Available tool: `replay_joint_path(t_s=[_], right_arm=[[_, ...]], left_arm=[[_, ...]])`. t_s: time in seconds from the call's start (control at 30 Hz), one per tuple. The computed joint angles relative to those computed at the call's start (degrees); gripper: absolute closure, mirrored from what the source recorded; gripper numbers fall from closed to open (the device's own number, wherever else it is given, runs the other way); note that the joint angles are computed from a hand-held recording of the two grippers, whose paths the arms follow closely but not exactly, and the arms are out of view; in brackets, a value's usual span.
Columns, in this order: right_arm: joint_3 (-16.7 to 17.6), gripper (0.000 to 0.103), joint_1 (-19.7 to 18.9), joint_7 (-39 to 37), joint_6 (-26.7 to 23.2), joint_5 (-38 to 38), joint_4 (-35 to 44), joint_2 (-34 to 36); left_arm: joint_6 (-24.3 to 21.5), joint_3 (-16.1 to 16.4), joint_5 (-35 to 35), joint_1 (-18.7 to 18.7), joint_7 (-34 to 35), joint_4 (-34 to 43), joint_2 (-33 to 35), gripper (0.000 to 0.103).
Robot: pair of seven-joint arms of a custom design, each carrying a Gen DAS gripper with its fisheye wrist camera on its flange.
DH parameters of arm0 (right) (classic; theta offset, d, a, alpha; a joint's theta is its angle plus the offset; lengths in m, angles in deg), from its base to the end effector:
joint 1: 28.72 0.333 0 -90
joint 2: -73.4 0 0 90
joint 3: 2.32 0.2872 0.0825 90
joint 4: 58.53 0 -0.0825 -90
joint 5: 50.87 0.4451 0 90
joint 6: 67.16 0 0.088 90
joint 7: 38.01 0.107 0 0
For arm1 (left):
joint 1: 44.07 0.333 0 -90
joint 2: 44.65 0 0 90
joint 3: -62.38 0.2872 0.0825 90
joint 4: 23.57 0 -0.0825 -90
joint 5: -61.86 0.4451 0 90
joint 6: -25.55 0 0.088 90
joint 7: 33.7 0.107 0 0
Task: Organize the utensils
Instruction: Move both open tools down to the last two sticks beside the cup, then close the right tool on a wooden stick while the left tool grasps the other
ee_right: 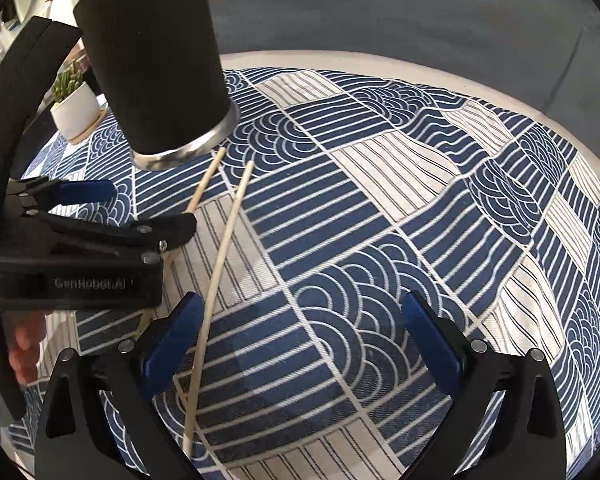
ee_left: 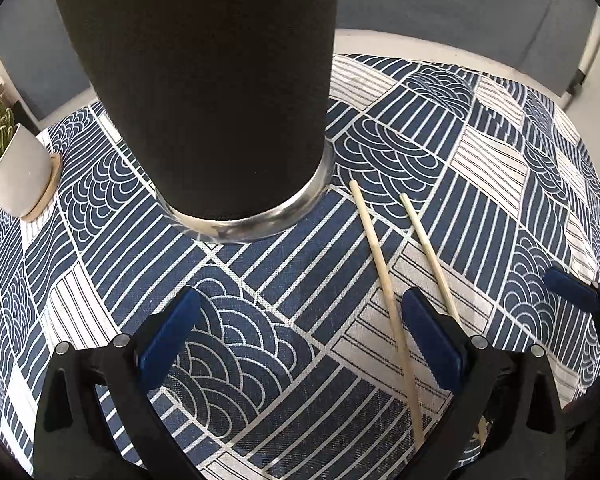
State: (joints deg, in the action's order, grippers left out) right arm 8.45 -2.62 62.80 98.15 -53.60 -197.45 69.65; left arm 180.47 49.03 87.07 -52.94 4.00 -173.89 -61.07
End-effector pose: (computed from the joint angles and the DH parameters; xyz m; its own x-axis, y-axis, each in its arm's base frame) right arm 0.4511 0.3413 0.3184 0.4908 -0.8699 -0.0488 -0.7662 -0.4043 -0.4995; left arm 0.4542 -0.1947 0.3074 0.1571 -0.9875 -0.0129 -0.8834 -0.1346 -0.4490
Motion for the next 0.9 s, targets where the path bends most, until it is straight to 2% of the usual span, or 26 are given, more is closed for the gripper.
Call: replay_joint_path(t_s=[0.13,0.27,0.33,0.37,0.43,0.5,0.53,0.6,0.63,0.67,0.7,0.87,0.9], right_arm=[[-0.04,0.008,-0.71,2.47,-1.10,-0.95,-0.48,-1.00],[0.01,0.008,-1.40,5.91,-5.57,-2.23,0.88,-1.20],[-0.13,0.009,-1.14,4.48,-7.45,-2.06,1.69,-0.99],[0.12,0.011,-1.35,5.52,-8.80,-4.28,2.24,-0.76],[-0.20,0.013,-1.04,4.63,-9.62,-3.09,2.30,-1.03],[-0.32,0.030,-0.89,3.78,-10.06,-2.62,1.97,-1.69],[-0.50,0.035,-0.69,2.10,-10.60,-1.59,1.96,-2.10],[-0.50,0.061,-0.72,1.36,-11.89,-0.95,2.40,-2.33],[-0.46,0.070,-0.83,1.63,-12.56,-0.93,2.53,-2.57],[-0.37,0.087,-0.97,2.19,-13.50,-1.12,2.85,-2.70],[-0.22,0.094,-1.12,2.89,-14.03,-1.75,3.05,-2.69],[0.28,0.098,-1.42,6.66,-15.18,-4.41,2.72,-3.24],[0.29,0.098,-1.44,7.03,-14.96,-4.56,2.46,-3.41]], left_arm=[[-2.49,-0.29,-0.89,-0.09,-1.52,1.42,0.83,0.004],[-0.20,-2.50,5.56,1.85,-8.99,-0.04,0.14,0.004],[-0.99,-2.52,6.06,1.52,-11.01,-0.64,-0.75,0.004],[-1.22,-2.46,6.21,1.37,-11.58,-0.89,-1.12,0.004],[-1.04,-2.60,7.27,1.37,-12.91,-1.50,-1.89,0.004],[-1.31,-3.14,8.39,1.46,-15.07,-2.29,-2.97,0.004],[-1.26,-2.96,8.41,1.18,-15.08,-3.00,-3.85,0.004],[-1.63,-2.53,7.69,0.63,-14.47,-3.28,-4.31,0.005],[-2.10,-2.26,6.90,0.17,-13.86,-3.28,-4.49,0.006],[-2.27,-2.13,6.44,-0.11,-13.39,-3.29,-4.62,0.007],[-2.47,-1.99,5.88,-0.49,-12.89,-3.70,-5.25,0.011],[-4.64,-0.95,0.91,-3.15,-10.11,-7.48,-10.64,0.030],[-5.09,-0.83,0.07,-3.59,-9.44,-8.23,-11.75,0.037]])
